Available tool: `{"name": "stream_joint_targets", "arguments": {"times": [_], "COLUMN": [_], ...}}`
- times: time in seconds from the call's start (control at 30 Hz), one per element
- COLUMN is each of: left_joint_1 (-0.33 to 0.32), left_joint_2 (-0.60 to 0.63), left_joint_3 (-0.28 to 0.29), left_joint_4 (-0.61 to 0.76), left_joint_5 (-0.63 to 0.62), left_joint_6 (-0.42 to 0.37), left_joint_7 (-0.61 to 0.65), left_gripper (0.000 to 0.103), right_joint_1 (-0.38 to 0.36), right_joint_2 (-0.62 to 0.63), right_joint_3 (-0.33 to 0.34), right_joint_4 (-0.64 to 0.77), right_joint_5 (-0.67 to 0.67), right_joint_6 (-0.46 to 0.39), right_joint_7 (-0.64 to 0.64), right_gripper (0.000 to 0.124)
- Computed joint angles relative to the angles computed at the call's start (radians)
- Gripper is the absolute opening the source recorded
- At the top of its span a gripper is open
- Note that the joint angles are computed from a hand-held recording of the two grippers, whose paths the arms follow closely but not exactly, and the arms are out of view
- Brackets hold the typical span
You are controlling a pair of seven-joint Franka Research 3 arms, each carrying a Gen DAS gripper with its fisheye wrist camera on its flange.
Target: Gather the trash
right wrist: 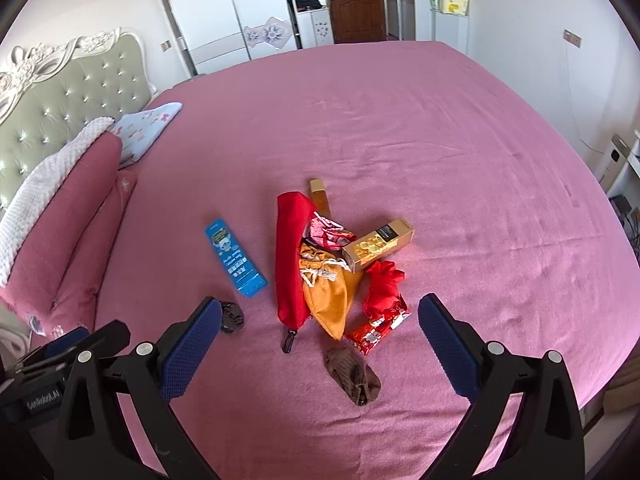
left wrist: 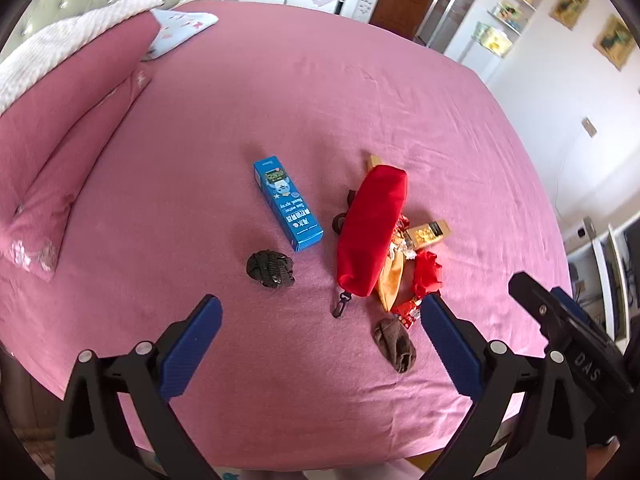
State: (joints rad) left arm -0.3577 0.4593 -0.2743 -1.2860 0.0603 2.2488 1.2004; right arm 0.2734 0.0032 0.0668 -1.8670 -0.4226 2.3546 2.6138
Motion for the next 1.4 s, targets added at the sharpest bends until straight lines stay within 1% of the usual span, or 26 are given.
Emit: {"name": "stream_joint_targets", "arguments": {"times": [0.07, 0.13, 0.17, 0.23, 0.33, 0.47, 0.6, 0.7, 0.8, 1.0, 1.13, 1.2, 1.3, 1.4], "left_joint_1": [0.003, 0.003, -0.002, 0.0, -0.003, -0.029, -0.031, -0.029, -0.029, -0.021, -0.01, -0.016, -0.006, -0.01], "left_joint_2": [-0.01, -0.021, -0.02, -0.021, -0.019, -0.011, -0.011, -0.016, -0.024, -0.055, -0.076, -0.08, -0.091, -0.093], "left_joint_3": [0.001, 0.004, 0.004, 0.001, 0.001, 0.015, 0.013, 0.013, 0.015, 0.008, 0.004, 0.007, 0.003, 0.006], "left_joint_4": [-0.017, -0.034, -0.033, -0.032, -0.02, 0.01, 0.014, 0.01, 0.003, -0.043, -0.076, -0.083, -0.101, -0.101], "left_joint_5": [-0.007, -0.002, 0.002, 0.003, 0.008, 0.061, 0.06, 0.058, 0.065, 0.062, 0.045, 0.051, 0.035, 0.05], "left_joint_6": [0.019, 0.037, 0.038, 0.032, 0.005, -0.044, -0.055, -0.057, -0.062, -0.02, 0.01, 0.015, 0.03, 0.028], "left_joint_7": [-0.015, -0.03, -0.039, -0.035, -0.036, -0.042, -0.056, -0.063, -0.073, -0.058, -0.056, -0.078, -0.083, -0.092], "left_gripper": [0.099, 0.099, 0.099, 0.099, 0.099, 0.099, 0.099, 0.099, 0.099, 0.099, 0.099, 0.099, 0.099, 0.099], "right_joint_1": [0.002, -0.004, -0.002, -0.003, -0.004, -0.003, 0.0, -0.002, -0.009, -0.014, -0.013, -0.013, -0.012, -0.011], "right_joint_2": [0.008, 0.009, 0.011, 0.008, 0.005, 0.002, -0.005, -0.021, -0.019, -0.029, -0.027, -0.028, -0.031, -0.031], "right_joint_3": [0.001, -0.006, -0.005, -0.007, -0.006, -0.004, 0.001, 0.003, 0.0, 0.003, 0.006, 0.006, 0.007, 0.008], "right_joint_4": [0.018, 0.014, 0.019, 0.015, 0.013, 0.015, 0.011, -0.007, -0.004, -0.011, -0.002, -0.005, -0.008, -0.009], "right_joint_5": [0.001, 0.077, 0.08, 0.086, 0.124, 0.134, 0.131, 0.113, 0.159, 0.155, 0.17, 0.184, 0.187, 0.2], "right_joint_6": [-0.034, -0.023, -0.035, -0.033, -0.024, -0.021, -0.009, -0.006, -0.021, -0.032, -0.054, -0.049, -0.045, -0.039], "right_joint_7": [-0.007, -0.052, -0.041, -0.048, -0.097, -0.135, -0.14, -0.094, -0.122, -0.122, -0.136, -0.147, -0.147, -0.157], "right_gripper": [0.095, 0.095, 0.095, 0.095, 0.095, 0.095, 0.095, 0.095, 0.095, 0.095, 0.095, 0.095, 0.095, 0.095]}}
